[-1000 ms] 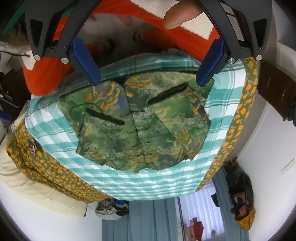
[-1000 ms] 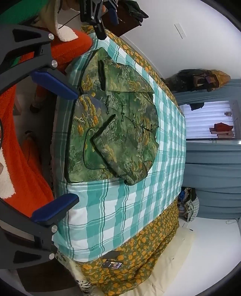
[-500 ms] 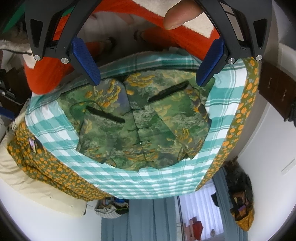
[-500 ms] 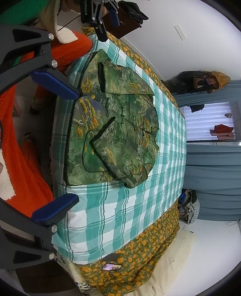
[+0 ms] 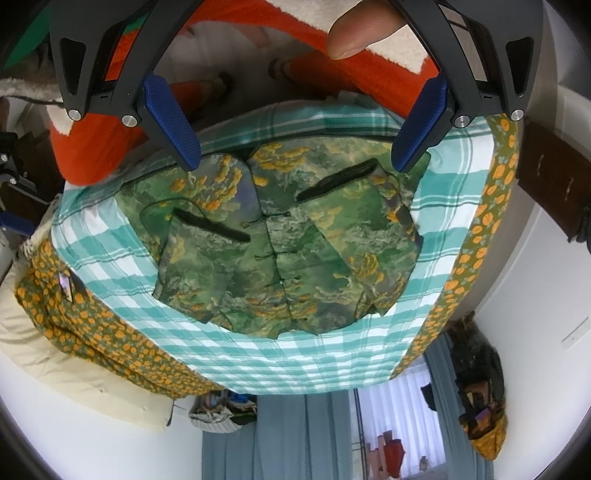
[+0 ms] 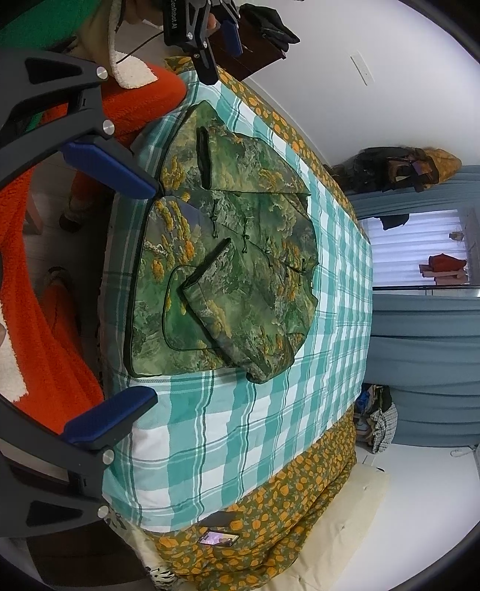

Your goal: Fold large clothes

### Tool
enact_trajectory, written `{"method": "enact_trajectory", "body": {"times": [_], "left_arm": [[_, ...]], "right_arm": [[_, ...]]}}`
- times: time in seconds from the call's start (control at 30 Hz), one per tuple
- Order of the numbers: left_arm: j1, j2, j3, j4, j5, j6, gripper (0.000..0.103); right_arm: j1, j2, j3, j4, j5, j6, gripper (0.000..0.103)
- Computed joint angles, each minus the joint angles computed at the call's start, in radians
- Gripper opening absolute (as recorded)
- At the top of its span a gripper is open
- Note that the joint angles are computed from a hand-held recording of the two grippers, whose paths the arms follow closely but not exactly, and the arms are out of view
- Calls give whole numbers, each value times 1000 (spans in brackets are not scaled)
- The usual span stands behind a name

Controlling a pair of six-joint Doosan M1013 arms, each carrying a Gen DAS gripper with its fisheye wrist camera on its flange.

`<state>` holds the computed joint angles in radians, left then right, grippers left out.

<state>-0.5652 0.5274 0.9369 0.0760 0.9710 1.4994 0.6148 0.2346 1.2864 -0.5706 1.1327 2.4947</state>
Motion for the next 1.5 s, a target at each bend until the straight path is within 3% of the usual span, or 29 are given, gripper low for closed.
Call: {"method": "enact_trajectory", "body": {"times": [1.5], "left_arm": [[-1, 6, -10, -12, 4, 25, 103]], "right_arm": [[-1, 15, -14, 25, 2, -41, 103]]}}
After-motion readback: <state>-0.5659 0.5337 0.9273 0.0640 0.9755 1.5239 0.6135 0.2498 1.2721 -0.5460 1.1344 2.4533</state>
